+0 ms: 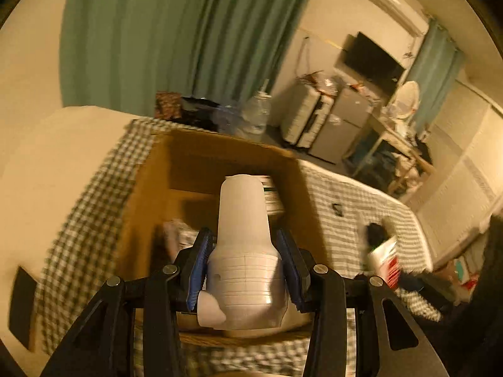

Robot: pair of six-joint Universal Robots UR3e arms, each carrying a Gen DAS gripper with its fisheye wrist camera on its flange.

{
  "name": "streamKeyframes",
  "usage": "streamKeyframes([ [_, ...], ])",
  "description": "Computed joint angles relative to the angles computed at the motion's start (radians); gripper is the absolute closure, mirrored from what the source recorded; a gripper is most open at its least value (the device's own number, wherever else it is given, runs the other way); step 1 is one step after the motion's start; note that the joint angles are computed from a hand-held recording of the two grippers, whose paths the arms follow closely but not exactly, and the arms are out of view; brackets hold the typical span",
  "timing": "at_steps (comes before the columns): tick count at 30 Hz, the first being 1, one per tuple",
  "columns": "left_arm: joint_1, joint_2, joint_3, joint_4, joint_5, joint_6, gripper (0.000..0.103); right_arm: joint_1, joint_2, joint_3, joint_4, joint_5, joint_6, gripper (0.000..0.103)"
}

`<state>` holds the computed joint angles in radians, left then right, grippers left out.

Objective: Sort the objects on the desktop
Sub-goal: 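Drop the hair dryer and snack packet into the cardboard box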

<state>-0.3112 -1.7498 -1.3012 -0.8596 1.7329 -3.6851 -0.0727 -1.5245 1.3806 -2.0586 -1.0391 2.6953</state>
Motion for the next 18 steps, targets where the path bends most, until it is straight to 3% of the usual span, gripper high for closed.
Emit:
streamKeyframes([
  [5, 0.072, -0.011, -0.068, 0.032, -0.04, 0.042, 0.059, 0.097, 0.198, -0.222, 0.039, -0.074, 0.055, 0.063],
  [10, 0.074, -0.032, -0.095, 0.031, -0.044, 0.078, 0.058, 0.085, 0.317, -0.355, 0.08, -0.011, 0.095, 0.062],
  [11, 0.071, -0.042, -0.08, 0.027, -0.039, 0.085, 0.056, 0.078, 0.332, -0.373, 0.089, 0.004, 0.095, 0.057],
  [12, 0.062, -0.056, -0.057, 0.015, -0.018, 0.087, 0.051, 0.068, 0.346, -0.399, 0.116, 0.02, 0.09, 0.052],
  [13, 0.051, -0.057, -0.046, 0.0, 0.003, 0.086, 0.032, 0.063, 0.356, -0.418, 0.129, 0.025, 0.095, 0.035],
  [14, 0.035, -0.079, -0.009, -0.027, 0.037, 0.081, 0.013, 0.052, 0.356, -0.413, 0.117, 0.031, 0.111, 0.03],
  [18, -0.019, -0.1, 0.044, -0.079, 0.138, 0.062, 0.011, 0.011, 0.333, -0.406, 0.122, 0.066, 0.113, 0.03],
])
